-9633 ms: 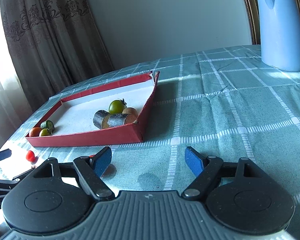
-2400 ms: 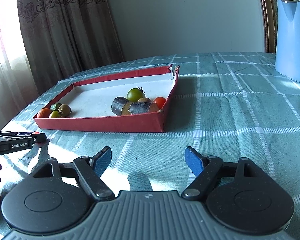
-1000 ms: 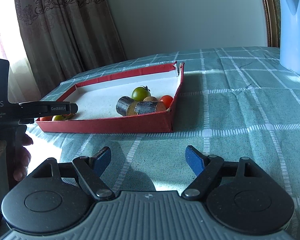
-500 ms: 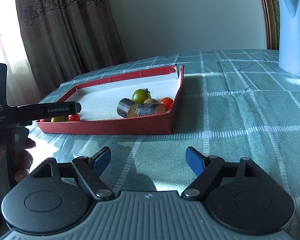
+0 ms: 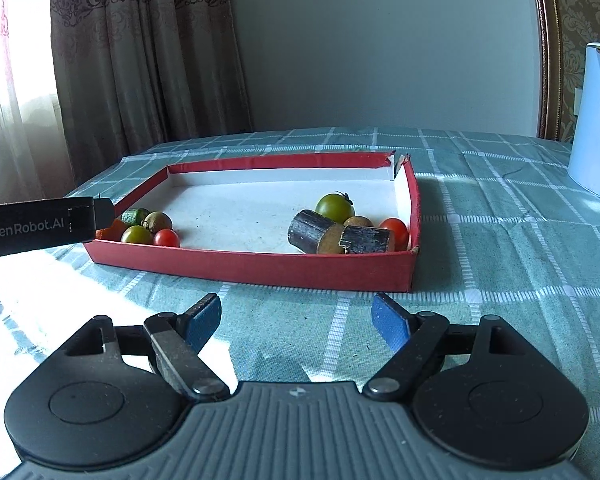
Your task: Organize fruits
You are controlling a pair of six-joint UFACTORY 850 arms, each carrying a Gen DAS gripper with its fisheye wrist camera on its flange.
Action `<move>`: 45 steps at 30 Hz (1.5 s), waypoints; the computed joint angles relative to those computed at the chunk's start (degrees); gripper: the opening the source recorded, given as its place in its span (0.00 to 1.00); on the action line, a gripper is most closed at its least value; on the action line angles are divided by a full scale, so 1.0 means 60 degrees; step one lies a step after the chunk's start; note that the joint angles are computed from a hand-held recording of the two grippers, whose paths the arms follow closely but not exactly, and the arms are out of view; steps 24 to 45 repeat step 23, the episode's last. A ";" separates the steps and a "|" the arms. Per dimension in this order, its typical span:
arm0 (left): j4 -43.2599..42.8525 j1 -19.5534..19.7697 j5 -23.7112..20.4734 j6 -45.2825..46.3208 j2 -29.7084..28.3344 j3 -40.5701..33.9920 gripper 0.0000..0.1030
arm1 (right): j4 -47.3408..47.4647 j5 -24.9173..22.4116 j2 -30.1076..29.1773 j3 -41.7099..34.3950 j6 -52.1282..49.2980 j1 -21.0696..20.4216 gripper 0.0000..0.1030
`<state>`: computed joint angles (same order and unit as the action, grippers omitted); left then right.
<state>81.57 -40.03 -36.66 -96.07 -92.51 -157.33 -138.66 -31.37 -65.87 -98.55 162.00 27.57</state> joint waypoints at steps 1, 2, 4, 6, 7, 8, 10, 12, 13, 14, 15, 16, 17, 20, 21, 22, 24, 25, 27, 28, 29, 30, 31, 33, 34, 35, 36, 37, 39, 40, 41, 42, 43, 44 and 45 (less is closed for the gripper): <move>0.0440 0.0010 0.0056 -0.0552 0.0431 0.0803 1.00 | 0.0028 0.0032 -0.0056 -0.0121 -0.0083 0.0030 0.80; 0.0743 0.0013 0.0072 -0.0956 0.0733 0.1368 1.00 | 0.0084 0.0074 -0.0115 -0.0245 -0.0191 0.0055 0.80; 0.1064 0.0015 0.0063 -0.1327 0.1060 0.1998 1.00 | 0.0301 0.0207 -0.0262 -0.0556 -0.0504 0.0112 0.80; 0.1366 0.0021 0.0100 -0.1671 0.1277 0.2435 1.00 | 0.0473 0.0357 -0.0392 -0.0824 -0.0751 0.0156 0.80; 0.1544 0.0029 0.0143 -0.1891 0.1422 0.2720 1.00 | 0.0545 0.0400 -0.0439 -0.0916 -0.0850 0.0174 0.80; 0.1633 0.0039 0.0215 -0.1987 0.1504 0.2884 1.00 | 0.0604 0.0429 -0.0484 -0.0994 -0.0948 0.0205 0.80; 0.1844 0.0067 0.0428 -0.2266 0.1685 0.3228 1.00 | 0.0598 0.0507 -0.0562 -0.1120 -0.1041 0.0243 0.80; 0.2045 0.0071 0.0471 -0.2445 0.1737 0.3369 1.00 | 0.0871 0.0594 -0.0638 -0.1260 -0.1384 0.0278 0.80; 0.2135 0.0041 0.0326 -0.2505 0.1726 0.3394 1.00 | 0.0959 0.0612 -0.0662 -0.1305 -0.1506 0.0288 0.80; 0.2232 -0.0002 0.0123 -0.2536 0.1696 0.3394 1.00 | 0.0991 0.0615 -0.0674 -0.1327 -0.1555 0.0296 0.80; 0.2254 -0.0043 -0.0078 -0.2482 0.1620 0.3305 1.00 | 0.0954 0.0626 -0.0679 -0.1332 -0.1518 0.0291 0.80; 0.2288 -0.0060 -0.0147 -0.2480 0.1597 0.3289 1.00 | 0.0905 0.0648 -0.0676 -0.1323 -0.1453 0.0276 0.80; 0.2324 -0.0052 -0.0079 -0.2515 0.1594 0.3290 1.00 | 0.0911 0.0678 -0.0690 -0.1344 -0.1429 0.0264 0.80; 0.2565 -0.0077 -0.0214 -0.2764 0.1606 0.3376 1.00 | 0.0769 0.0725 -0.0677 -0.1309 -0.1183 0.0228 0.80; 0.2598 -0.0075 -0.0186 -0.2749 0.1615 0.3395 1.00 | 0.0747 0.0745 -0.0680 -0.1316 -0.1142 0.0222 0.80; 0.2569 -0.0064 -0.0101 -0.2692 0.1635 0.3423 1.00 | 0.0735 0.0748 -0.0678 -0.1312 -0.1120 0.0219 0.80; 0.2478 -0.0051 -0.0006 -0.2612 0.1637 0.3409 1.00 | 0.0716 0.0743 -0.0673 -0.1301 -0.1095 0.0218 0.80; 0.2478 -0.0051 -0.0006 -0.2612 0.1637 0.3409 1.00 | 0.0716 0.0743 -0.0673 -0.1301 -0.1095 0.0218 0.80; 0.2478 -0.0051 -0.0006 -0.2612 0.1637 0.3409 1.00 | 0.0716 0.0743 -0.0673 -0.1301 -0.1095 0.0218 0.80; 0.2478 -0.0051 -0.0006 -0.2612 0.1637 0.3409 1.00 | 0.0716 0.0743 -0.0673 -0.1301 -0.1095 0.0218 0.80; 0.2478 -0.0051 -0.0006 -0.2612 0.1637 0.3409 1.00 | 0.0716 0.0743 -0.0673 -0.1301 -0.1095 0.0218 0.80; 0.2478 -0.0051 -0.0006 -0.2612 0.1637 0.3409 1.00 | 0.0716 0.0743 -0.0673 -0.1301 -0.1095 0.0218 0.80; 0.2478 -0.0051 -0.0006 -0.2612 0.1637 0.3409 1.00 | 0.0716 0.0743 -0.0673 -0.1301 -0.1095 0.0218 0.80; 0.2478 -0.0051 -0.0006 -0.2612 0.1637 0.3409 1.00 | 0.0716 0.0743 -0.0673 -0.1301 -0.1095 0.0218 0.80; 0.2478 -0.0051 -0.0006 -0.2612 0.1637 0.3409 1.00 | 0.0716 0.0743 -0.0673 -0.1301 -0.1095 0.0218 0.80; 0.2478 -0.0051 -0.0006 -0.2612 0.1637 0.3409 1.00 | 0.0716 0.0743 -0.0673 -0.1301 -0.1095 0.0218 0.80; 0.2478 -0.0051 -0.0006 -0.2612 0.1637 0.3409 1.00 | 0.0716 0.0743 -0.0673 -0.1301 -0.1095 0.0218 0.80; 0.2478 -0.0051 -0.0006 -0.2612 0.1637 0.3409 1.00 | 0.0716 0.0743 -0.0673 -0.1301 -0.1095 0.0218 0.80; 0.2478 -0.0051 -0.0006 -0.2612 0.1637 0.3409 1.00 | 0.0716 0.0743 -0.0673 -0.1301 -0.1095 0.0218 0.80; 0.2478 -0.0051 -0.0006 -0.2612 0.1637 0.3409 1.00 | 0.0716 0.0743 -0.0673 -0.1301 -0.1095 0.0218 0.80; 0.2478 -0.0051 -0.0006 -0.2612 0.1637 0.3409 1.00 | 0.0716 0.0743 -0.0673 -0.1301 -0.1095 0.0218 0.80; 0.2478 -0.0051 -0.0006 -0.2612 0.1637 0.3409 1.00 | 0.0716 0.0743 -0.0673 -0.1301 -0.1095 0.0218 0.80; 0.2478 -0.0051 -0.0006 -0.2612 0.1637 0.3409 1.00 | 0.0716 0.0743 -0.0673 -0.1301 -0.1095 0.0218 0.80; 0.2478 -0.0051 -0.0006 -0.2612 0.1637 0.3409 1.00 | 0.0716 0.0743 -0.0673 -0.1301 -0.1095 0.0218 0.80; 0.2478 -0.0051 -0.0006 -0.2612 0.1637 0.3409 1.00 | 0.0716 0.0743 -0.0673 -0.1301 -0.1095 0.0218 0.80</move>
